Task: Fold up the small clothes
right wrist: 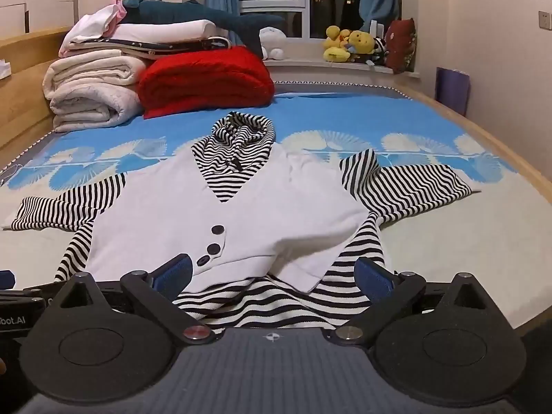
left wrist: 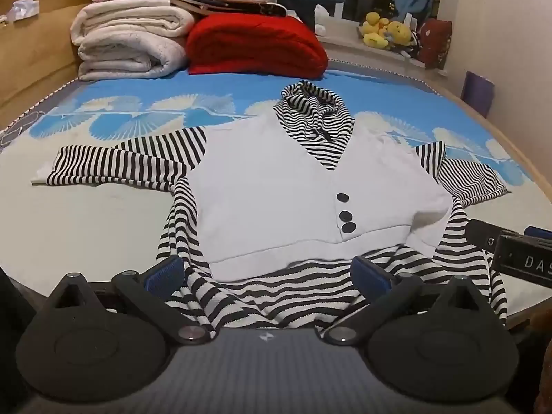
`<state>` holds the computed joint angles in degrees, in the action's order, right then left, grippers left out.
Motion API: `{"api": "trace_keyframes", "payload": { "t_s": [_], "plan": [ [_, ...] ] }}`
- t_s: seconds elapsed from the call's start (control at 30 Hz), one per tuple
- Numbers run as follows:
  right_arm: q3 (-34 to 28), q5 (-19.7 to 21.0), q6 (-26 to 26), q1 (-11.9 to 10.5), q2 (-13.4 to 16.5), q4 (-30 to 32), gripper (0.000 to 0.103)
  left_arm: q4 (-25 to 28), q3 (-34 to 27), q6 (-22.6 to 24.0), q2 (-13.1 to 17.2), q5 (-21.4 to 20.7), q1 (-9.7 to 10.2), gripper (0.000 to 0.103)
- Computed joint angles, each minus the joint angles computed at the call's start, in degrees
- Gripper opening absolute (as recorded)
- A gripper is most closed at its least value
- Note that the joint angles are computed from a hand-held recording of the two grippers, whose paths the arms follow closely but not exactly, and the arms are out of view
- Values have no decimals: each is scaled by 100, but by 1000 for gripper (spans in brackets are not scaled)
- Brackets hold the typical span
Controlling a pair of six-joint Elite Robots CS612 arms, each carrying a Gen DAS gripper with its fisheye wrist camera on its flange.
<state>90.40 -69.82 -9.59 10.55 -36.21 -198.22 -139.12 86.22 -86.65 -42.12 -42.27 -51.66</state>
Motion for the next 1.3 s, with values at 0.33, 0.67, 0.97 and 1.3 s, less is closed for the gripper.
{"api": "trace_keyframes", "payload": {
  "t_s": [0.33, 0.67, 0.97, 1.3],
  "plan": [
    [294, -164, -176, 115, -171, -269, 98, 43, -17, -63, 27, 190, -19, 102],
    [244, -310, -202, 151, -210, 205, 97, -402, 21, 155, 37, 233, -28, 102],
    [217, -271, -142, 134, -228, 397, 95, -600, 12, 443, 72, 316, -44, 102],
    [195, -289, -98, 138, -230, 490, 95, -716, -10, 678, 98, 326, -47, 102]
  ]
}}
